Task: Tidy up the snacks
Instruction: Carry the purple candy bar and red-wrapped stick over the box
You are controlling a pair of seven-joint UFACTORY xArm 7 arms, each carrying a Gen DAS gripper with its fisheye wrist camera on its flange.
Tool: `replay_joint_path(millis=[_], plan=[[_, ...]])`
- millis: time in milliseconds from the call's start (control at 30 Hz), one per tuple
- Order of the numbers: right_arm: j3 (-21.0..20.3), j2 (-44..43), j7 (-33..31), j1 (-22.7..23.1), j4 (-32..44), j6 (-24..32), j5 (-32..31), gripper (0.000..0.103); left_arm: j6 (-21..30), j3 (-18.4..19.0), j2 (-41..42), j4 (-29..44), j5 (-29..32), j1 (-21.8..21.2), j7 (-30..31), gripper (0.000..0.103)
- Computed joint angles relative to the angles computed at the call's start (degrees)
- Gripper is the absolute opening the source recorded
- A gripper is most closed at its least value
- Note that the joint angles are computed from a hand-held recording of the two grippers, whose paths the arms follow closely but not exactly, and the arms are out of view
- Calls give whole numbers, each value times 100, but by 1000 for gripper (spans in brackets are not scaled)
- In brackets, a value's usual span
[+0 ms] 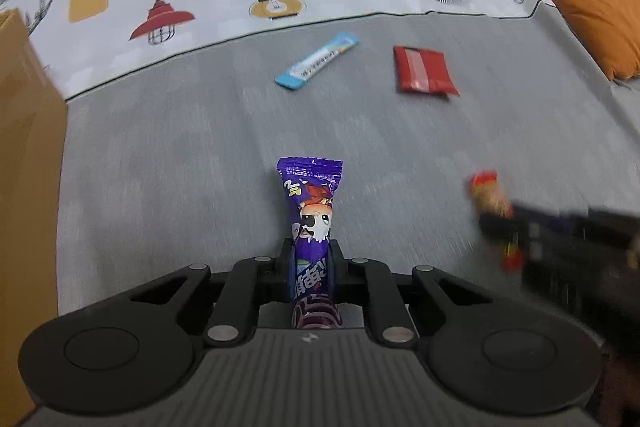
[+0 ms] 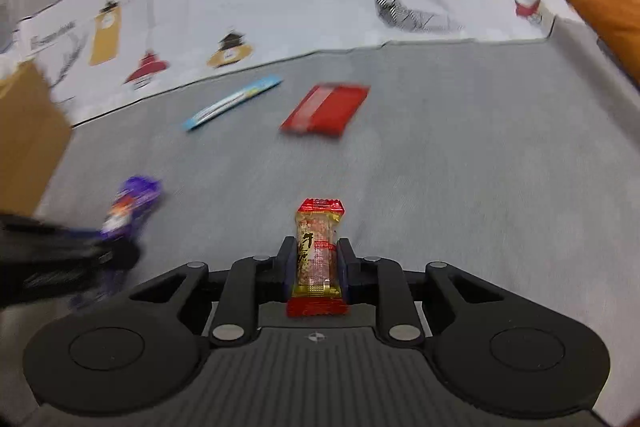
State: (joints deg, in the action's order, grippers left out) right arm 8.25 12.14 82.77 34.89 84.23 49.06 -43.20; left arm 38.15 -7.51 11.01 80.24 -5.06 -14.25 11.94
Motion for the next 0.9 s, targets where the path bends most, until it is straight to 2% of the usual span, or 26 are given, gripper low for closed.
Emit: replay_joint_path(millis=[67, 133, 200, 300, 433, 533, 633, 700, 800, 900], plan=[[106, -39, -236, 69, -19, 41, 91, 22, -6, 14, -212, -254, 17, -29, -215, 17], [135, 35, -470, 168, 145, 368, 48, 22, -37, 16, -385, -460, 77, -57, -368, 18], [91, 25, -420, 157, 118, 326, 69, 25, -136, 9, -477, -605, 153, -74, -408, 19], [39, -78, -209, 39, -110, -60, 112, 25, -151, -12, -464, -603, 244, -84, -219, 18], [104, -105, -657, 34, -101, 41, 150, 20, 219, -92, -513, -461, -149, -54, 298, 14], [162, -327, -624, 21, -286, 39, 273, 19, 166, -110, -787, -707, 121, -158, 441, 14], [256, -674, -145, -5, -548, 44, 312, 19, 456, -108, -1051, -871, -64, -185, 740, 14], [365, -864, 264, -39, -673, 4, 334, 19, 453, -78, -1301, -1083, -164, -186, 967, 14], [567, -915, 740, 11, -490, 231, 78, 19, 639, 47, -1628, -1220, -582, -142, 1259, 14], [672, -796, 951, 114, -158, 315, -260, 19, 741, 159, -1917, -1247, -774, -51, 1218, 14]])
